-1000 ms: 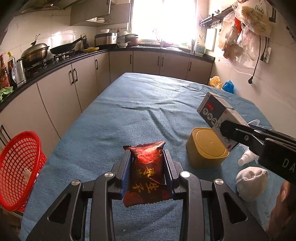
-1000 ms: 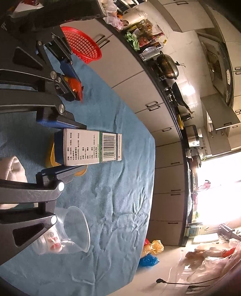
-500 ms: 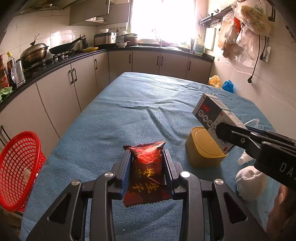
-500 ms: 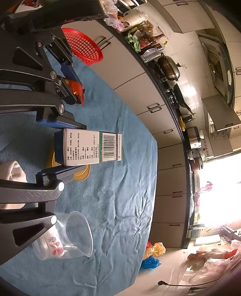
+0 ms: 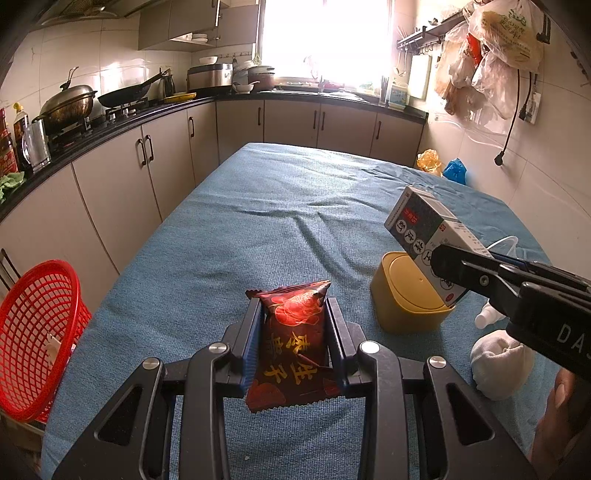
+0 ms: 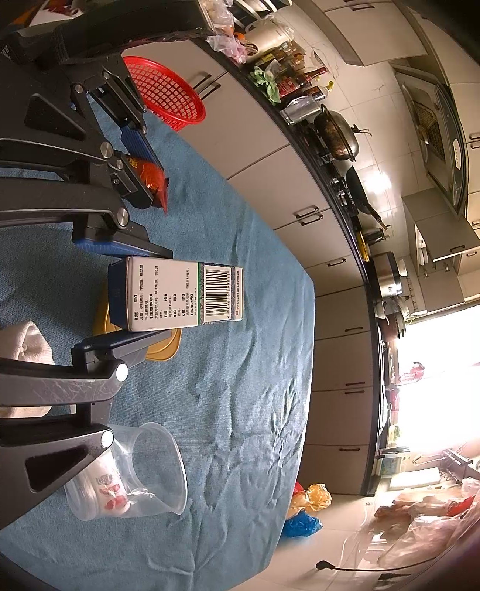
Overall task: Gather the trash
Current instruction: 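Hold the red snack bag and white box above the table with both tools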
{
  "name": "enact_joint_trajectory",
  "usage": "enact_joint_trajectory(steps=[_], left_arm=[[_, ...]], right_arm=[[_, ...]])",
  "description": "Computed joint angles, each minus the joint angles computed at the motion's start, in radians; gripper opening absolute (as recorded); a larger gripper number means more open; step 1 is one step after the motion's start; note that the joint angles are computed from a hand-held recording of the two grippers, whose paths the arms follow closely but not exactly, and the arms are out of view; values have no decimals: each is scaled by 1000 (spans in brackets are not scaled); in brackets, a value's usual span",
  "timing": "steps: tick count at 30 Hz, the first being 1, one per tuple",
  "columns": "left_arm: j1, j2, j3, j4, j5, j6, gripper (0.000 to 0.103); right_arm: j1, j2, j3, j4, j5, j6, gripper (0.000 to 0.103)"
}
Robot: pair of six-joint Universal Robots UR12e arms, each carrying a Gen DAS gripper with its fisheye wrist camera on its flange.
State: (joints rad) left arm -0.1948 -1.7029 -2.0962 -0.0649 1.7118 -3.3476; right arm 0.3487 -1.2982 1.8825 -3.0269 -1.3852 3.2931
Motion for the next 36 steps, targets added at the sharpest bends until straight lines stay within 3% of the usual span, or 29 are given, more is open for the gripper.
enact_joint_trajectory(steps=[28,36], left_arm=[[10,4,-2,-11,-14,-15,32],[25,38,-21,-15,-35,-26,32]], right_arm=[[1,-9,13,-26,-11,17,37],[-11,-17,17,-43,6,40,37]])
